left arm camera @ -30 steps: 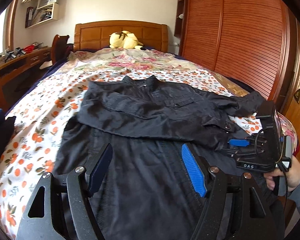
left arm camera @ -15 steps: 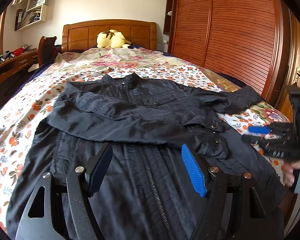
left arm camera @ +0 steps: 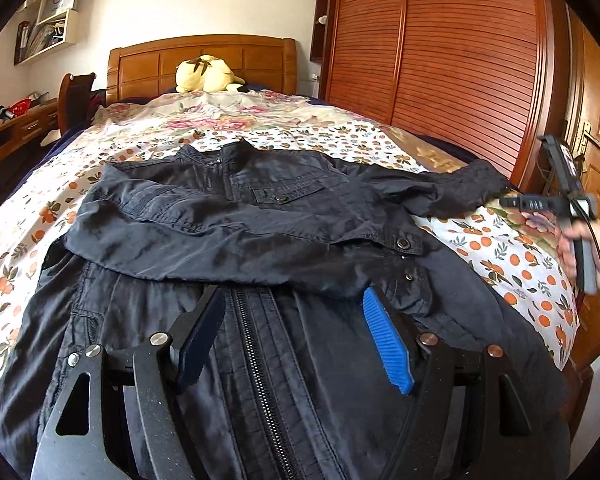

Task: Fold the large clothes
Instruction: 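Move the right gripper to the cuff of the still-spread sleeve, then grasp the sleeve cuff with the right gripper and lift it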

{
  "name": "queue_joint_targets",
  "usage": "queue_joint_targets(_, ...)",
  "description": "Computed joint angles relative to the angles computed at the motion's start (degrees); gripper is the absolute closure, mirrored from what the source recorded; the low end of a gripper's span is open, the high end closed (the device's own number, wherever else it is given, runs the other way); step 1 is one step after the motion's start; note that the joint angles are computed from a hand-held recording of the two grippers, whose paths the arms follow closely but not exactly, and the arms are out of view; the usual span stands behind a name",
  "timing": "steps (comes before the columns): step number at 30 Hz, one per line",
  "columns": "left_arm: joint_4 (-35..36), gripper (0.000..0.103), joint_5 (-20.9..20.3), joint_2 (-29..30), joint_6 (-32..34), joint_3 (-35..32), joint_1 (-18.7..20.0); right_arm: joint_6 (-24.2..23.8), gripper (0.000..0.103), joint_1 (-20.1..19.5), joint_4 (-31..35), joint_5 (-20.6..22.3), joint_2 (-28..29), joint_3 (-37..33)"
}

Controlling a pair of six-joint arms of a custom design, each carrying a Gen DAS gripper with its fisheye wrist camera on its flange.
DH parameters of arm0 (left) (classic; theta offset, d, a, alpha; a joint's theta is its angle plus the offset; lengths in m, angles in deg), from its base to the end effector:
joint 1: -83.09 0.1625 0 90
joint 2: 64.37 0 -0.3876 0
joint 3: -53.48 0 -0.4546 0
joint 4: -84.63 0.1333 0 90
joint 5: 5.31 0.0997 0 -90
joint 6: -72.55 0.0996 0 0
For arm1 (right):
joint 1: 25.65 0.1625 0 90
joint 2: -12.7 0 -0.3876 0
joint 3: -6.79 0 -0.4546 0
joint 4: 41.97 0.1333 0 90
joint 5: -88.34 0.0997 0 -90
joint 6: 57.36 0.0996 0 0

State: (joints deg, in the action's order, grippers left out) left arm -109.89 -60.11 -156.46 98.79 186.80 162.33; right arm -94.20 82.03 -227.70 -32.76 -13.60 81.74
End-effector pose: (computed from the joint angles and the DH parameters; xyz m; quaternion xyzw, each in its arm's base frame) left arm 0.1042 -0.4730 0.3027 0.1070 0.8199 -0.4609 0.3224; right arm 0.3143 -0.7165 0.0079 0.3094 -0.8342 0.3385 0.3064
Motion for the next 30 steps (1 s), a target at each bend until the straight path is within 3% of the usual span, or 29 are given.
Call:
queue_joint_targets(7,0.9,0.030,0.2,0.7,0.3,-0.3,-0.3,5.0,0.040,-1.1,4.2,-4.1,5.3,-11.7)
queue_joint_targets(14,2.2,0.030,0.3,1.0,0.5,-0.6,-0.4,13.5,0.040,-2.8,13.5,-3.9,11.6,-23.8)
queue_joint_targets(22,3.4,0.030,0.2,1.7,0.5,-1.6,0.0,17.9,0.040,-4.4,23.6,-2.0,19.0,-38.7)
queue_joint_targets(24,3.5,0.030,0.1,2.0,0.6,-1.8,0.0,16.6,0.051,-4.4,23.9,-2.6,20.3,-40.8)
queue_joint_targets(26,3.8,0.030,0.4,2.2,0.8,-1.9,0.0,14.3,0.086,-4.1,24.2,-3.2,21.5,-42.5)
queue_joint_targets(27,3.9,0.030,0.5,2.2,0.8,-1.9,0.0,13.1,0.094,-4.0,24.1,-2.7,21.4,-42.1)
queue_joint_targets(30,3.9,0.030,0.7,2.2,0.9,-1.9,-0.1,8.1,0.098,-3.1,18.1,-1.8,20.0,-38.5)
